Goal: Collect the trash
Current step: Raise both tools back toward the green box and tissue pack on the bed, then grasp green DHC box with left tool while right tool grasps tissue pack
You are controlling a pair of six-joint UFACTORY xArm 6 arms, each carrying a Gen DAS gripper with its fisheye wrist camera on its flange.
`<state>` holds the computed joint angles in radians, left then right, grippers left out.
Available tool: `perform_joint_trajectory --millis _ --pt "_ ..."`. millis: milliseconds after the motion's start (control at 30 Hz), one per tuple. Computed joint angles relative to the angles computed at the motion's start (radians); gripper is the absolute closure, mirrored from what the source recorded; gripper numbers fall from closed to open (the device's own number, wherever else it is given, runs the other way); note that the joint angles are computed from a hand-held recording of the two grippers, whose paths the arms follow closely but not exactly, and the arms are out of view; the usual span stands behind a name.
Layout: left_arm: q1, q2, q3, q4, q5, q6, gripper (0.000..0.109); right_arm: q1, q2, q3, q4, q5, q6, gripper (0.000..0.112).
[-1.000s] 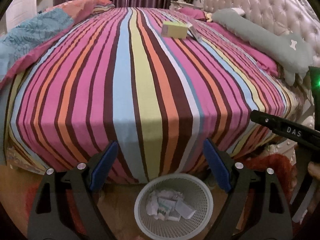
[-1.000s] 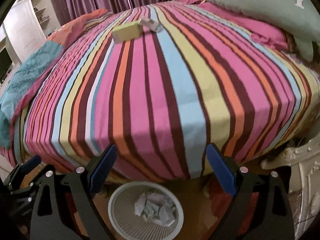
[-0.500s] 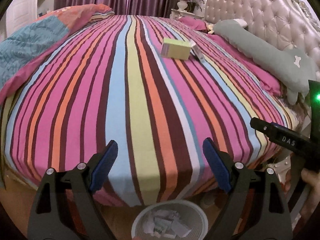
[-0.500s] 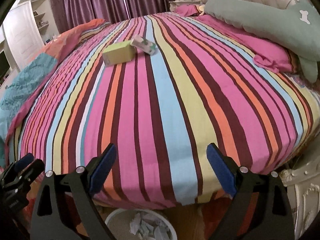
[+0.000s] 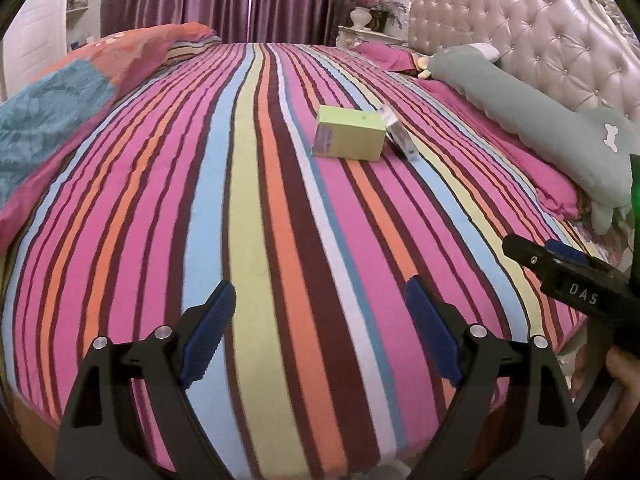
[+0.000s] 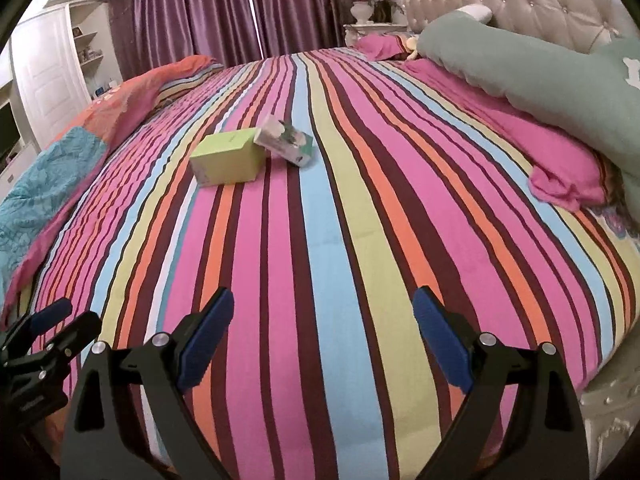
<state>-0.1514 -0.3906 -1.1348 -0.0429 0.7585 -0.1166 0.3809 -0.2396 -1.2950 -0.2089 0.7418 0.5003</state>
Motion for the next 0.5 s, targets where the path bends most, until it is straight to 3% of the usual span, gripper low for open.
perform_joint_trajectory --millis 233,500 --pt "-0.007 0.124 -0.110 0.015 -0.015 0.026 0.024 -0.021 0.103 -0.098 0.031 0.007 -0.075 0.025" --pt "0.018 0.286 -0.268 -0.051 -0.004 0.043 0.024 -0.041 0.237 -0.239 0.059 0.009 -0.156 0.025"
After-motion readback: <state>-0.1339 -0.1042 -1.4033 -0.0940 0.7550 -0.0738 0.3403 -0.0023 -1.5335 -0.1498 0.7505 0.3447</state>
